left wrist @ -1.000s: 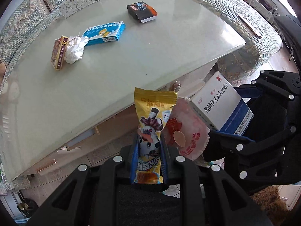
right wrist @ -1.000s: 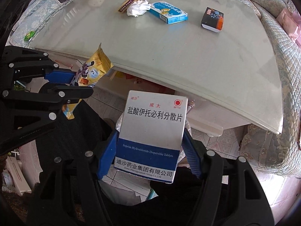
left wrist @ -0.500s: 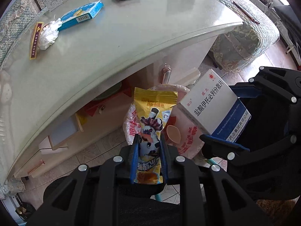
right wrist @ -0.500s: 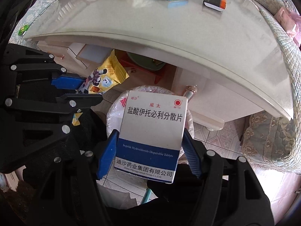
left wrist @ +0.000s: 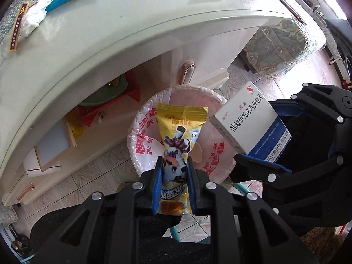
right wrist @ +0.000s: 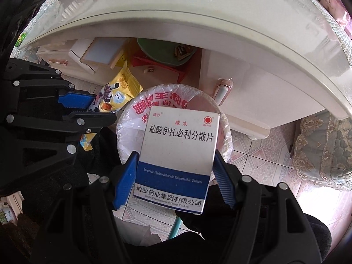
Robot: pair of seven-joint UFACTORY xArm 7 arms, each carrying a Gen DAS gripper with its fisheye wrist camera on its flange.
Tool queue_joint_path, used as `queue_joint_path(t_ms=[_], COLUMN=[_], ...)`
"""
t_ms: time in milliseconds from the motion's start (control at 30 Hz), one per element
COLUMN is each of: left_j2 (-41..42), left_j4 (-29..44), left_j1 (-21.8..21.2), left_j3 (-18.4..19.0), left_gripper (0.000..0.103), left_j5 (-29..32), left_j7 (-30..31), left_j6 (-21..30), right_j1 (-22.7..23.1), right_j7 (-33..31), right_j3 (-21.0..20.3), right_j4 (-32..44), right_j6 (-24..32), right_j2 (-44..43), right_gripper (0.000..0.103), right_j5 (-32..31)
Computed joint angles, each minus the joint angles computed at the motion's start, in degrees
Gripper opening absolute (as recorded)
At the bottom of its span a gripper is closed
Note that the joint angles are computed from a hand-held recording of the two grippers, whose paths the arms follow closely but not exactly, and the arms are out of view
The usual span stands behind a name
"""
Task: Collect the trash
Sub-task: 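Carry the snack wrapper with the left tool while the right tool carries the medicine box over the wastebasket, then open the left tool dropping the wrapper while the right tool drops the medicine box into the wastebasket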
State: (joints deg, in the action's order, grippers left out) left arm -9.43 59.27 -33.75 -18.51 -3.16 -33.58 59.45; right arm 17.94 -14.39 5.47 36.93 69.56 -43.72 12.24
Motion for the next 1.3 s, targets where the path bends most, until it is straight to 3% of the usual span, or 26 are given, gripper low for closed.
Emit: queue_joint_path(t_ms=[267,600,1167,1233,1267,1300], left_j2=[4.01,8.88,16.65,17.29,17.04,16.77], left_j4=[-3.09,-7.84,-5.70,-5.21,-5.28,-5.34], left_j1=[-0.17,0.63,1.59,1.52,1.52,1.31], left_j3=[0.37,2.18,2.14,2.27,2.30,2.39], left_gripper=[0.021,0.021,0.021,0.029,0.044,0.050], left_j5=[-1.59,-10.51,-13.93,-12.75,-12.50,-11.25], left_j7=[-1.17,1.32,3.71,3.17,2.80,1.76], left_j6=[-3.90,-11.12,-11.74,-11.13,-10.94,-11.06], right_j1=[-0.33,0.35,0.86,0.86,0.74,0.44], right_j7=[0.70,2.16,2.23,2.05,2.13,2.68], right_j3=[0.05,0.50,-0.22,-0.30,-0.28,0.09], right_j4=[-4.49,-8.82,-8.76,-8.59,-8.44,-8.43], right_j6=[-3.75,-9.64,-12.31,-12.45,-12.31,-12.42], right_j2=[1.72,6.38,15.21,15.66,15.94,16.03], right_gripper=[0.066,0.066,0.066,0.067,0.072,0.076], right_j5=[0.22,-0.94,1.59,1.93,1.88,1.28])
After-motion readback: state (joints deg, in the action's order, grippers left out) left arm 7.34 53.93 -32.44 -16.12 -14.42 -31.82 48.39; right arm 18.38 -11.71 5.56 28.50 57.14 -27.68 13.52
